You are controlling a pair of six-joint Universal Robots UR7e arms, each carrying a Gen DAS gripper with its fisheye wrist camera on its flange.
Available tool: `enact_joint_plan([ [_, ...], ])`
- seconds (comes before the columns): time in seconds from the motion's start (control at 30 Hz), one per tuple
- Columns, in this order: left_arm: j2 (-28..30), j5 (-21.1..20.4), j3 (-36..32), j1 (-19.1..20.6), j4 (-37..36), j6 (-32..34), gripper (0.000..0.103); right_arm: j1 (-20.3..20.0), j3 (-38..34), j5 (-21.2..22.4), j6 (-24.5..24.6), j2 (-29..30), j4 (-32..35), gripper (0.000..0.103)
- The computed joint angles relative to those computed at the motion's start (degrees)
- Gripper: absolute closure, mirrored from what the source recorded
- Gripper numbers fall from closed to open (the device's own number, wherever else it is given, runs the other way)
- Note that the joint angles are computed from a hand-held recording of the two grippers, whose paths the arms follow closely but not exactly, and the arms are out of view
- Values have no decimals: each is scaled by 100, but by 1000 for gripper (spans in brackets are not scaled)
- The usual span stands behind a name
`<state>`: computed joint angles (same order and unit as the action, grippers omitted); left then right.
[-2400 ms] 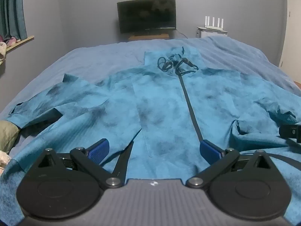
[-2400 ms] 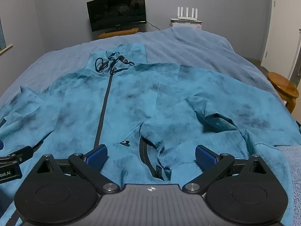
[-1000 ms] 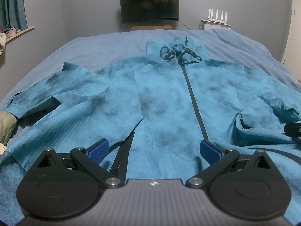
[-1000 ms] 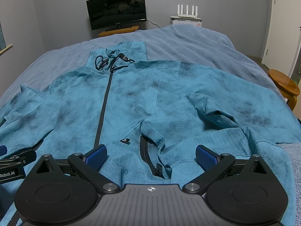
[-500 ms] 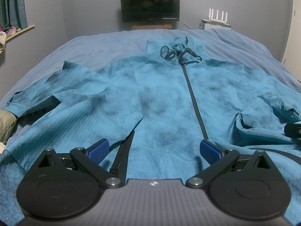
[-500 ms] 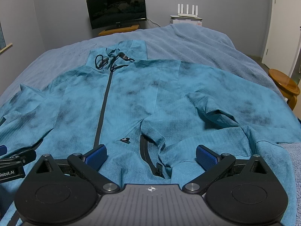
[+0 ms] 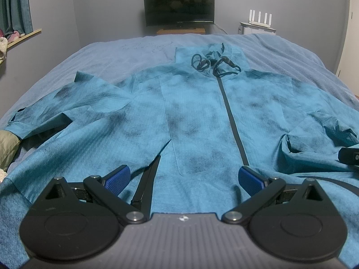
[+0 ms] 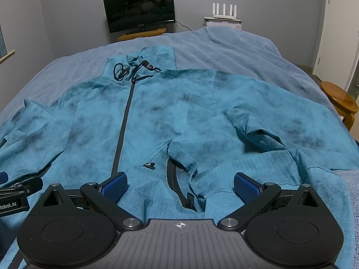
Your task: Fold large clothes
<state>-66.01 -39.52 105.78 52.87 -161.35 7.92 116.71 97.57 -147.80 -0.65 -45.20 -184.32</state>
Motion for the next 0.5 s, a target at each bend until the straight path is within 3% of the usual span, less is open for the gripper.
enact_joint_plan([
  [0.5,-12,-6,40,10,-28,2,0,-13,41,10,24,25,-23,0],
])
